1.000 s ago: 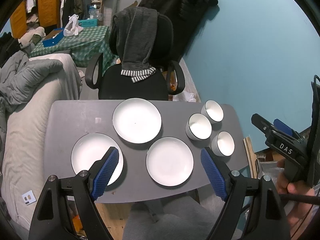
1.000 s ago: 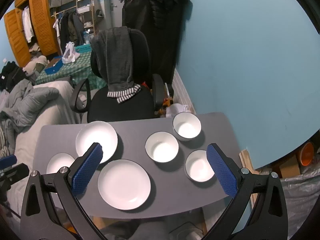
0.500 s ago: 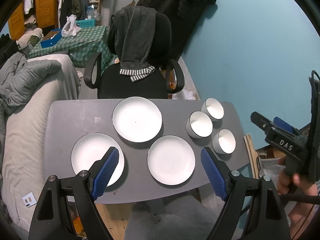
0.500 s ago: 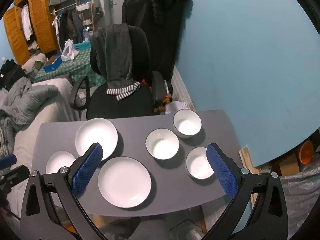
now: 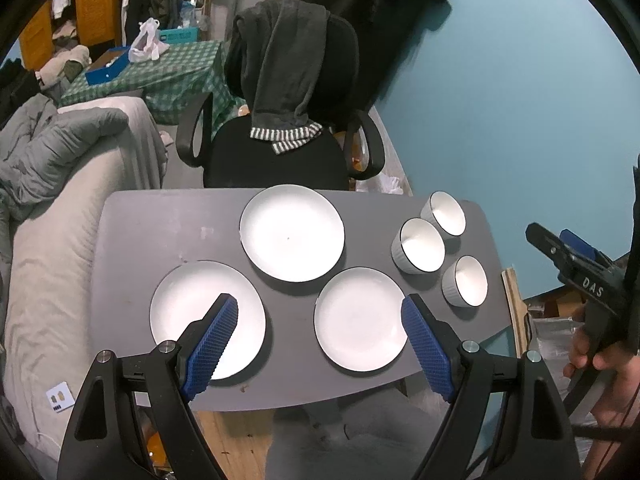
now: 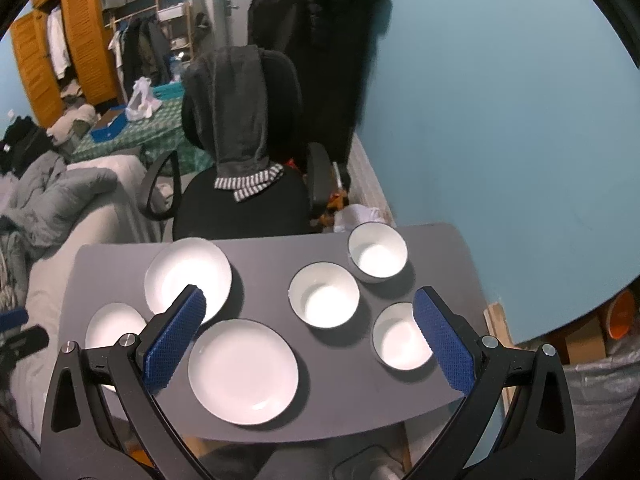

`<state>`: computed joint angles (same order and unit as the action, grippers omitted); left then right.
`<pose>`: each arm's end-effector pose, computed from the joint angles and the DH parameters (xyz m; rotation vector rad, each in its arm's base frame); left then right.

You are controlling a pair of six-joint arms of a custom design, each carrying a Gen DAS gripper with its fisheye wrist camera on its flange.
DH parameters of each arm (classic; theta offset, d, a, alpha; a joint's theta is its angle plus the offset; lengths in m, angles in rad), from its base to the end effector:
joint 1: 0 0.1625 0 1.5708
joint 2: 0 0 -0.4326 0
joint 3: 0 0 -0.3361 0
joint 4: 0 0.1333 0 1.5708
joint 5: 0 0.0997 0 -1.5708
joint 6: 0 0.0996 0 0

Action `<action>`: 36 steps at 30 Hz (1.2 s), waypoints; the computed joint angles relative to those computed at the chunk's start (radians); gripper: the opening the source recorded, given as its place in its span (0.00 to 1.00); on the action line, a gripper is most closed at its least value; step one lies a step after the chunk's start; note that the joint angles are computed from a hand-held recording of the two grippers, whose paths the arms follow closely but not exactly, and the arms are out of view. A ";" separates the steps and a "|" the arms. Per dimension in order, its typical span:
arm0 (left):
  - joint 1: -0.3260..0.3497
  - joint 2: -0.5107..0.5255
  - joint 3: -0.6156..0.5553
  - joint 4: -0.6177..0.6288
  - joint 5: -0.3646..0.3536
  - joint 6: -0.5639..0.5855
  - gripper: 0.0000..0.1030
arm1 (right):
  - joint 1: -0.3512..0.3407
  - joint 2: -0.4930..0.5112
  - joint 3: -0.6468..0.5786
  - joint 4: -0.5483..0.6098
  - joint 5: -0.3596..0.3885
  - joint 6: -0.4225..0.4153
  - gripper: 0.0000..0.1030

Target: Organize plates and bowls

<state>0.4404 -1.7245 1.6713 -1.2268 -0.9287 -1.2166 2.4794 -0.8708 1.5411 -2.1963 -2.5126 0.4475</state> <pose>-0.2271 -0.3203 0.5029 0.0142 2.5625 -0.6399 0.5364 -0.3513 0.2216 0.5488 -2.2239 0.6915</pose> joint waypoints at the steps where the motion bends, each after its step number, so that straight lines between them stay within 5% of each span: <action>1: 0.010 -0.003 0.010 -0.016 -0.002 0.013 0.82 | -0.004 -0.002 0.008 -0.011 0.009 -0.020 0.99; 8: 0.074 -0.014 0.081 -0.127 -0.029 0.076 0.82 | -0.036 -0.001 0.052 -0.027 0.084 -0.122 0.99; 19: 0.147 -0.010 0.218 -0.238 -0.073 0.146 0.82 | -0.134 0.005 0.148 -0.078 0.220 -0.128 0.99; 36: 0.291 0.042 0.374 -0.456 -0.142 0.256 0.82 | -0.240 0.071 0.266 -0.174 0.223 -0.226 0.99</action>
<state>0.7318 -1.6822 2.0448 -1.6825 -1.0706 -0.9604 2.2391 -0.7997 1.8072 -2.3702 -2.2897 0.2216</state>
